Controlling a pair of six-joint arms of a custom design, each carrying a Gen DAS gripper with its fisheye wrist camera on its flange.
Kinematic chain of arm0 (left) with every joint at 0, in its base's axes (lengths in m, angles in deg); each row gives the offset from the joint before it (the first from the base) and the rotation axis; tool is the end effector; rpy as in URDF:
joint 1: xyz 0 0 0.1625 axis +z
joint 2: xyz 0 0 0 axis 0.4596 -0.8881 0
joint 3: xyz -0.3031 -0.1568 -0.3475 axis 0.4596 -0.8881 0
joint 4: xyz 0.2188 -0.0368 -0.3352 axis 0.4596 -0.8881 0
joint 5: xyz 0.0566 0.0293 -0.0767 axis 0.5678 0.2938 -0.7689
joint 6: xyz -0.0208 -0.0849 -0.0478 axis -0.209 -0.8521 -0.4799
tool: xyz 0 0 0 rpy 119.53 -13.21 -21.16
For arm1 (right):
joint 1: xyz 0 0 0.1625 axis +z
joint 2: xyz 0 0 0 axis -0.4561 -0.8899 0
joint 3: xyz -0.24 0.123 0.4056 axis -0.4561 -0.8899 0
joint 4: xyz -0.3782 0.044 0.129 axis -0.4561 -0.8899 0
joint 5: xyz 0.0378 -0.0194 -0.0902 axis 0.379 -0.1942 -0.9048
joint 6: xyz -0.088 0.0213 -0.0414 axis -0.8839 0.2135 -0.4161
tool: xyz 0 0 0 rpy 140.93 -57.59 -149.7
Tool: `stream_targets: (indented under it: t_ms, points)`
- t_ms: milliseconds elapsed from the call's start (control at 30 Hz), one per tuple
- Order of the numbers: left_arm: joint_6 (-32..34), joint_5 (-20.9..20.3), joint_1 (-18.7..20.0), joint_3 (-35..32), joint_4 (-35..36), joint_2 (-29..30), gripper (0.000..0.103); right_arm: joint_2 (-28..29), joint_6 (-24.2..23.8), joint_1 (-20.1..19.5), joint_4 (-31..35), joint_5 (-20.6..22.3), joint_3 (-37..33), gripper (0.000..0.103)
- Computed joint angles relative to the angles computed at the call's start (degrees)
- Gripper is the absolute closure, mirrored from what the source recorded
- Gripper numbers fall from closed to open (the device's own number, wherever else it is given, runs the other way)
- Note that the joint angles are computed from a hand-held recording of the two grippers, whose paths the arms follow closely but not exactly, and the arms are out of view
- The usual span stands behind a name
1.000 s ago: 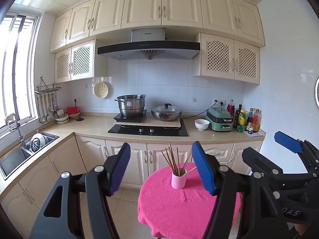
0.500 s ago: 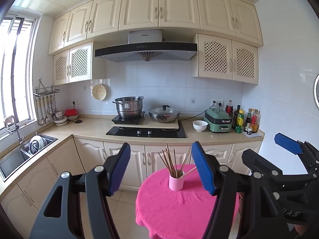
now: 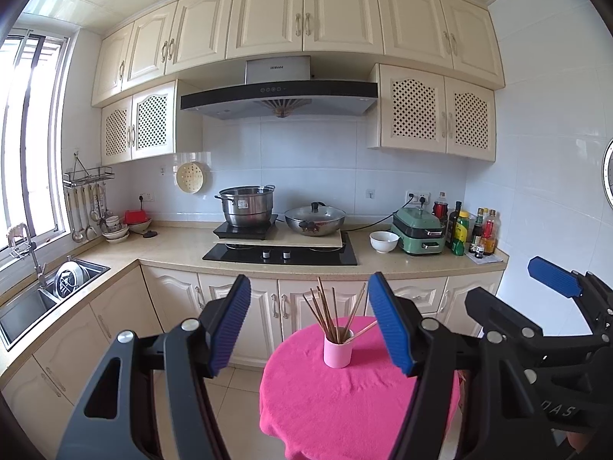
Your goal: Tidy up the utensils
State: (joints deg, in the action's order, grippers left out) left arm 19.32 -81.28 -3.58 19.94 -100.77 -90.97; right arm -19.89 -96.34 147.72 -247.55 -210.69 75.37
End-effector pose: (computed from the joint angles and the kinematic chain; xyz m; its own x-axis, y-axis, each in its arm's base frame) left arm -0.5631 -0.4854 0.2598 -0.6634 0.2941 -0.6880 0.7482 0.2719 -0.6052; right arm 0.3198 -0.4123 0.4954 -0.7389 0.0567 0.6714 -0.6353 0.2737 -0.7222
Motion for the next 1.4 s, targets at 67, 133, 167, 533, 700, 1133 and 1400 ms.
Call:
stream_targets:
  t_ms: [67, 133, 167, 533, 700, 1133, 1400]
  points:
    - [-0.04, -0.12, 0.03, -0.14, 0.22, -0.01, 0.039, -0.11, 0.26, -0.05, 0.19, -0.03, 0.07, 0.008]
    - [0.03, -0.1, 0.01, -0.26, 0.3, 0.03, 0.039, -0.08, 0.25, -0.12, 0.29, -0.1, -0.07, 0.008]
    - [-0.07, -0.18, 0.04, -0.36, 0.48, 0.06, 0.039, -0.09, 0.24, -0.14, 0.27, -0.16, -0.05, 0.008]
    - [0.11, -0.13, 0.15, -1.08, 0.83, 0.45, 0.039, -0.33, 0.77, -0.43, 1.15, -0.12, -0.19, 0.008]
    - [0.07, 0.06, 0.18, -1.34, 0.8, 0.75, 0.039, -0.59, 0.86, -0.79, 1.57, 0.21, -0.13, 0.008]
    - [-0.05, 0.17, 0.13, -0.77, 0.38, 0.58, 0.039, -0.68, 1.24, -1.17, 2.2, 0.63, -0.14, 0.008]
    - [-0.15, 0.37, 0.08, -0.7, 0.55, 0.56, 0.039, -0.78, 1.36, -1.58, 2.41, 0.98, -0.02, 0.008]
